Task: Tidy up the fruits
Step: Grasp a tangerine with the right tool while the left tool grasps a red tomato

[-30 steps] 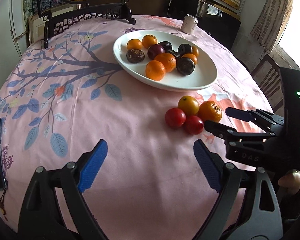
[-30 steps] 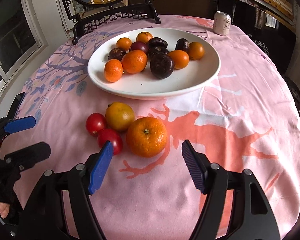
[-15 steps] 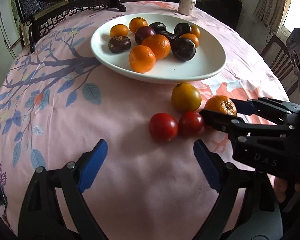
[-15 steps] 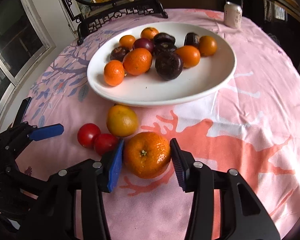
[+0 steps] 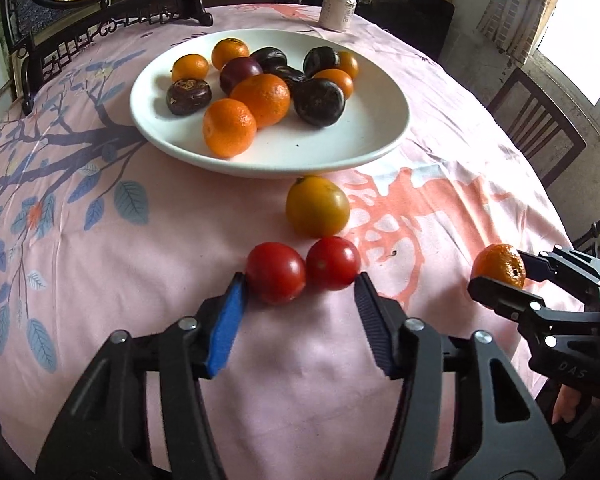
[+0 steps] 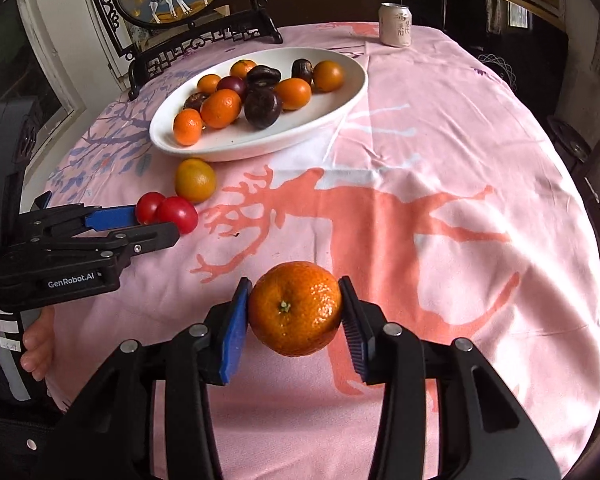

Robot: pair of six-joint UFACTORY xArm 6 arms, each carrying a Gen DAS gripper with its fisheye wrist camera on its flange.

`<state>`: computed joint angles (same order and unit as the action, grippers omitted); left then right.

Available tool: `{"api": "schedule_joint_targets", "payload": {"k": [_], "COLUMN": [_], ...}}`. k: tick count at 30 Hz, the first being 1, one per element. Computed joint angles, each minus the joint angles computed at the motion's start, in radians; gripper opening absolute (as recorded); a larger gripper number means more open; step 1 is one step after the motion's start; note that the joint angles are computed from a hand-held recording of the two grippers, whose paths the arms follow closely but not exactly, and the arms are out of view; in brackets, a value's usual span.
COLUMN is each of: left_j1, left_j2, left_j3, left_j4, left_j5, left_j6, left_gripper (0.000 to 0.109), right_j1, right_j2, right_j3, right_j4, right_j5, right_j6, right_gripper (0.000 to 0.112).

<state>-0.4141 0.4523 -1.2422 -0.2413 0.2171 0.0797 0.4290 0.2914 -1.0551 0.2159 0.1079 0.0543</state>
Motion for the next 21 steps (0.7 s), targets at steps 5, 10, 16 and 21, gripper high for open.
{"api": "schedule_joint_targets", "payload": {"k": [5, 10, 16, 21], "left_j1": [0.025, 0.045, 0.033, 0.022], "left_j2": [-0.04, -0.018, 0.047, 0.05], "left_j3": [0.057, 0.032, -0.053, -0.045], "left_j4": [0.103, 0.081, 0.096, 0.098], "left_j5": [-0.033, -0.019, -0.002, -0.046], "left_j6": [-0.089, -0.092, -0.091, -0.086], "left_gripper": [0.055, 0.055, 0.038, 0.032], "right_j1": [0.013, 0.028, 0.032, 0.039], "right_j2": [-0.009, -0.009, 0.007, 0.025], "right_j3": [0.007, -0.002, -0.026, -0.047], "right_j4": [0.025, 0.067, 0.1, 0.102], "right_j5": [-0.012, -0.01, 0.006, 0.018], "right_j6": [-0.022, -0.058, -0.082, -0.084], "right_gripper": [0.044, 0.044, 0.044, 0.044]}}
